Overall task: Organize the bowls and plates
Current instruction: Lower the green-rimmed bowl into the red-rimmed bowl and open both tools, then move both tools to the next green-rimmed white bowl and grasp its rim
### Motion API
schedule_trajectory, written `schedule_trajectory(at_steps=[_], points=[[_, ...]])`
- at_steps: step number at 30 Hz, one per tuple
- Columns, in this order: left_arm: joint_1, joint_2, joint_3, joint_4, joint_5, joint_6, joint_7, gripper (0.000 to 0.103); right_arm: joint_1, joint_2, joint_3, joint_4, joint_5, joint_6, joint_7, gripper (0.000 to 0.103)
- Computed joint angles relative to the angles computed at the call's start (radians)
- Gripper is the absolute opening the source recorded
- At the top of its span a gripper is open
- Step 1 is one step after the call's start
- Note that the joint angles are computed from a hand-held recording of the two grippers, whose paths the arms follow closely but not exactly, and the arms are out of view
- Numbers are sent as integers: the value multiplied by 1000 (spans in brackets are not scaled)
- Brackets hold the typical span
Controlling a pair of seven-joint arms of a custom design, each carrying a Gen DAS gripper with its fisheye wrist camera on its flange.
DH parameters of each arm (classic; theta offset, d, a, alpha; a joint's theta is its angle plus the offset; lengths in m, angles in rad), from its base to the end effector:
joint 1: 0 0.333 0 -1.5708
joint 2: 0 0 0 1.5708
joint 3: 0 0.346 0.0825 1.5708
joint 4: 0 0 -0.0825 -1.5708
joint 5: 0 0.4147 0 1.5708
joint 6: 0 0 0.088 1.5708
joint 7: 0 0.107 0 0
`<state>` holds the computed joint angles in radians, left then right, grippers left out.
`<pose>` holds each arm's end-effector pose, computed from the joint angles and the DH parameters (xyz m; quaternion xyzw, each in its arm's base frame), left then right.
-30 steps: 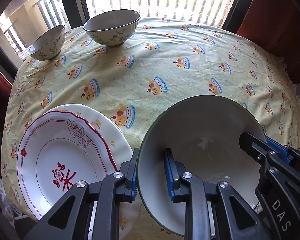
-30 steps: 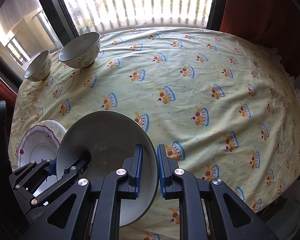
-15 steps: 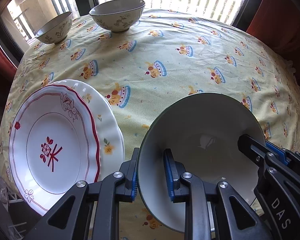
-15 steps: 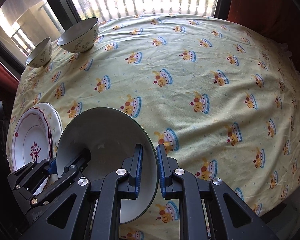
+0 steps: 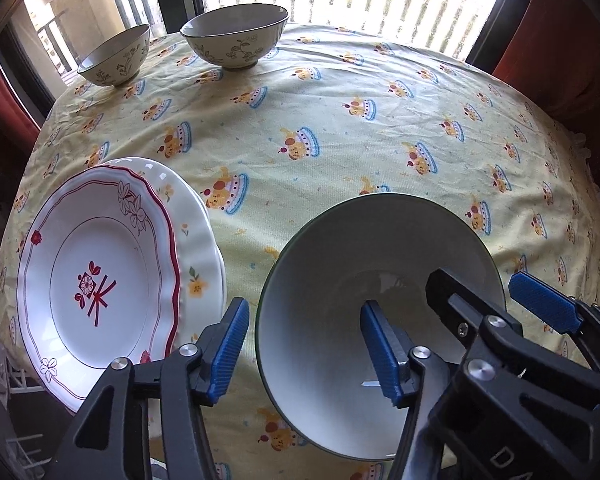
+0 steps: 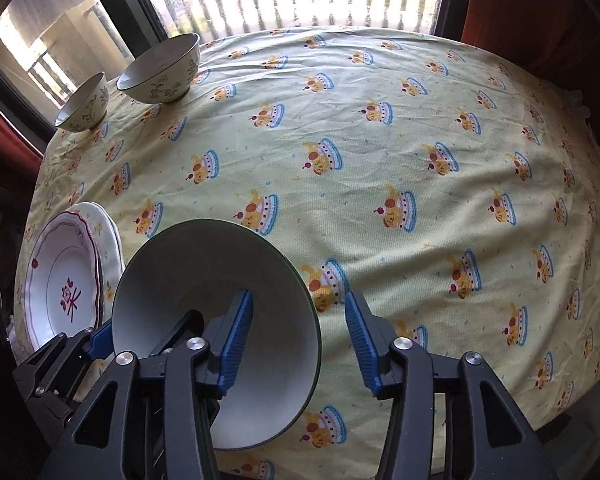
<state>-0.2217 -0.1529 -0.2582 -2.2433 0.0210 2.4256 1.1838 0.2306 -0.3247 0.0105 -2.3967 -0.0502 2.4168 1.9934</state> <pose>0.4850 -0.2569 0.4783 -0.6578 0.7345 -0.1446 0.0824 0.4760 0.1170 0.4894 -0.6425 0.7466 -0.0943 0.1448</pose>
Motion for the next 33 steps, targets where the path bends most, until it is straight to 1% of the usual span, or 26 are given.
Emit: schedule_trajectory(at_steps=[1, 3, 6, 12, 16, 20, 24, 28, 33], points=[[0, -8, -2, -2, 9, 4, -1, 66, 3, -8, -5, -6, 11, 13, -7, 75], [2, -19, -6, -3, 31, 8, -3, 72, 9, -20, -12, -10, 30, 26, -22, 77], [11, -37, -11, -8, 60, 19, -35, 78, 13, -32, -14, -8, 34, 40, -49, 82], [23, -51, -2, 3, 56, 27, -16, 79, 16, -37, -6, 13, 28, 57, -58, 84], [41, -38, 4, 28, 76, 29, 2, 79, 16, -16, 5, 44, 19, 66, -42, 84], [59, -19, 21, 54, 80, 46, 32, 79, 19, 27, 19, 93, 7, 80, -7, 84], [68, 20, 46, 101, 31, 48, 101, 79, 9, 85, 45, 165, -51, 69, 59, 84], [83, 64, 54, 155, 55, 56, 133, 79, 8, 141, 55, 235, -97, 67, 122, 84], [93, 117, 73, 220, 56, 67, 193, 79, 12, 216, 63, 325, -157, 61, 186, 84]])
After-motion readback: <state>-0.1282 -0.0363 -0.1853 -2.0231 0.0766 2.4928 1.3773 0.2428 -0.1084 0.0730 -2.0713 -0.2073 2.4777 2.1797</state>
